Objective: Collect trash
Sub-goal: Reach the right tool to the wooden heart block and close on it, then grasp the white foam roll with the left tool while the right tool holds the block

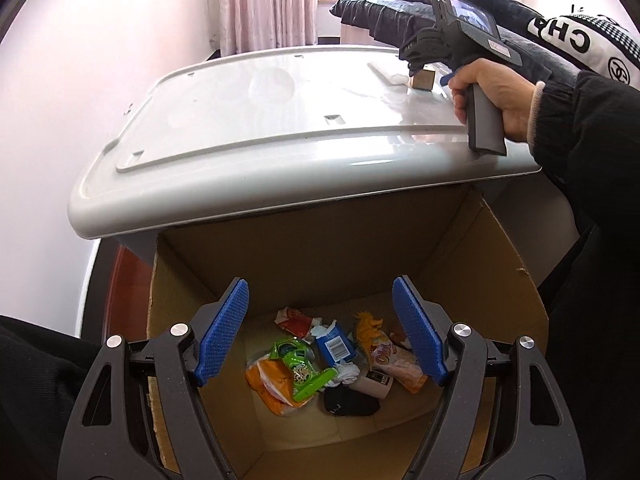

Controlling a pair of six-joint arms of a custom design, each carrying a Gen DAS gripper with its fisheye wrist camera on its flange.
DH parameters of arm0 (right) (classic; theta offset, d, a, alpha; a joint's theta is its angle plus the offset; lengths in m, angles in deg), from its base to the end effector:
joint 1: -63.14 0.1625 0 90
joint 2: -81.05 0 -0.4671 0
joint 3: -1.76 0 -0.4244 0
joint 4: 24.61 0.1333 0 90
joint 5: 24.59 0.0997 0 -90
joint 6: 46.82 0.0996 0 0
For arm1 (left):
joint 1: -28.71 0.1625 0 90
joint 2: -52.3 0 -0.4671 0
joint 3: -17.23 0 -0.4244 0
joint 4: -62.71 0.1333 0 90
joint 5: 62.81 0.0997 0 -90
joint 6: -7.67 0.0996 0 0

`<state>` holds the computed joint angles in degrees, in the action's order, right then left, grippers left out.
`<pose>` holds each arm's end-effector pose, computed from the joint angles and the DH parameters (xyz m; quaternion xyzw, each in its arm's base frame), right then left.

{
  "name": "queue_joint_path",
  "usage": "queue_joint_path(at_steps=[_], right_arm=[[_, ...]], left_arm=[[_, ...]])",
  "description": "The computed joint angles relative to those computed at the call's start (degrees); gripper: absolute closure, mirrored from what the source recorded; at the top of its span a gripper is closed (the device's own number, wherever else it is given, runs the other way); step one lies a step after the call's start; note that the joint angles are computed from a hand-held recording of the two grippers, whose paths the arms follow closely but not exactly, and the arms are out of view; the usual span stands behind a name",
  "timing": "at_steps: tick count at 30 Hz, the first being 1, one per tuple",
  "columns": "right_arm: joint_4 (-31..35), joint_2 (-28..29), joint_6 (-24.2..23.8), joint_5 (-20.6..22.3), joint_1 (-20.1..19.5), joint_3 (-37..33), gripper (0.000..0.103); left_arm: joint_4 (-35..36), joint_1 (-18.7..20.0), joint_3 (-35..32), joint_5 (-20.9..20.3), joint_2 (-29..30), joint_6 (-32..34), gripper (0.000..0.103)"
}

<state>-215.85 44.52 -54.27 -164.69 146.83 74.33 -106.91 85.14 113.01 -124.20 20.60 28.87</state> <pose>-0.0334 -0.8196 0.2545 -0.2205 -0.7654 0.4418 0.4126 -0.2376 -0.6853 -0.0313 0.4120 0.8679 -0.1566 0.2293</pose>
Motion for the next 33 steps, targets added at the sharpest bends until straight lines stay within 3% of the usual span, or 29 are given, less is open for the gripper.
queue_joint_path(at_steps=[2,5,12,22,25,29,33], right_arm=[[1.5,1.1,-1.4,-2.1,0.3,-2.3,0.051],[6.1,1.7,0.6,-3.2,0.0,-4.1,0.058],[8.7,3.4,0.5,-6.4,0.2,-7.4,0.059],[12.3,5.2,7.7,-10.0,0.4,-12.0,0.057],[11.0,7.7,3.6,-13.6,0.7,-15.6,0.069],[7.8,10.1,-4.4,-17.0,1.2,-18.1,0.069],[0.3,9.2,-13.0,-17.2,2.1,-13.5,0.069]], left_arm=[[0.6,0.1,-0.1,-0.1,-0.1,-0.5,0.03],[0.8,0.3,-0.2,-0.6,-0.4,-1.1,0.03],[0.5,0.2,0.1,-0.8,-0.5,-1.2,0.03],[0.8,0.2,0.0,-0.5,-0.5,-1.4,0.03],[0.7,0.1,0.1,-0.6,-0.5,-1.3,0.03],[0.5,0.1,0.2,-0.7,-0.5,-1.3,0.03],[0.4,0.1,0.2,-1.0,-0.6,-1.7,0.03]])
